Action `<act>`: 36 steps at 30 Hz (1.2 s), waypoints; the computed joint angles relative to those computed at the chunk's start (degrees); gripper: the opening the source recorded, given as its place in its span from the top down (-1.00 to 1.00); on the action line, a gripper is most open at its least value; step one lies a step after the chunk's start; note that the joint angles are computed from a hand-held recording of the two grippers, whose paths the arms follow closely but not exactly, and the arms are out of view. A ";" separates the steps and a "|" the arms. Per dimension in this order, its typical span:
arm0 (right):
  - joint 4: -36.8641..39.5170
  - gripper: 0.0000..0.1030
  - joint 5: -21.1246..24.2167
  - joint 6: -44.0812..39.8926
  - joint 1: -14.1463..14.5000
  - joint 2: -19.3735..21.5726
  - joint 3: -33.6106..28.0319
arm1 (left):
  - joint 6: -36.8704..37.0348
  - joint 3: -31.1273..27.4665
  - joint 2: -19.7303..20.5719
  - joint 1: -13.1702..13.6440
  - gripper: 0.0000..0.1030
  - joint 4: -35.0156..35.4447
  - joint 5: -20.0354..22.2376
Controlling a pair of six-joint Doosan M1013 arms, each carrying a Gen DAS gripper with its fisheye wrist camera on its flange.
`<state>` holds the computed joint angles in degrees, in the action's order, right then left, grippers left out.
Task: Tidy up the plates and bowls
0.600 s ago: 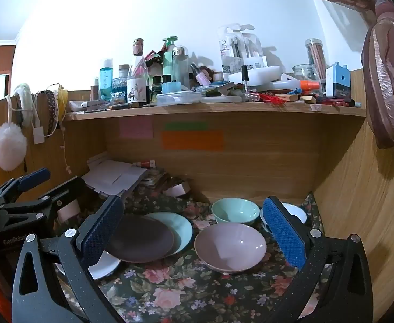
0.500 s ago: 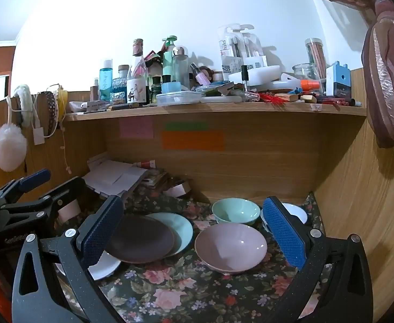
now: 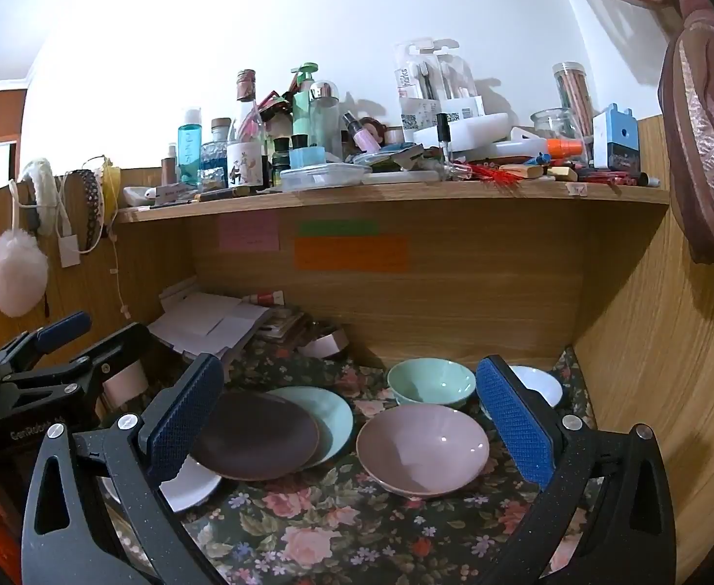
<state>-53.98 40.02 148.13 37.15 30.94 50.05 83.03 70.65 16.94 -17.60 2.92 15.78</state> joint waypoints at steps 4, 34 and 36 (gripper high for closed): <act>0.23 -1.00 -0.25 0.06 -0.11 -0.04 0.02 | -1.01 0.06 0.03 0.01 -1.00 1.29 -0.05; -0.64 -1.00 -0.92 2.09 -0.29 -0.41 0.66 | 0.50 -0.68 0.30 -0.22 -1.00 0.03 0.73; -0.60 -1.00 -0.84 2.02 -0.27 -0.39 0.61 | 0.70 -0.69 0.30 -0.22 -1.00 -0.23 0.76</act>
<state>-54.58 39.18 150.15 36.88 30.55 50.67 83.73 69.97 17.24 -17.82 2.69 16.54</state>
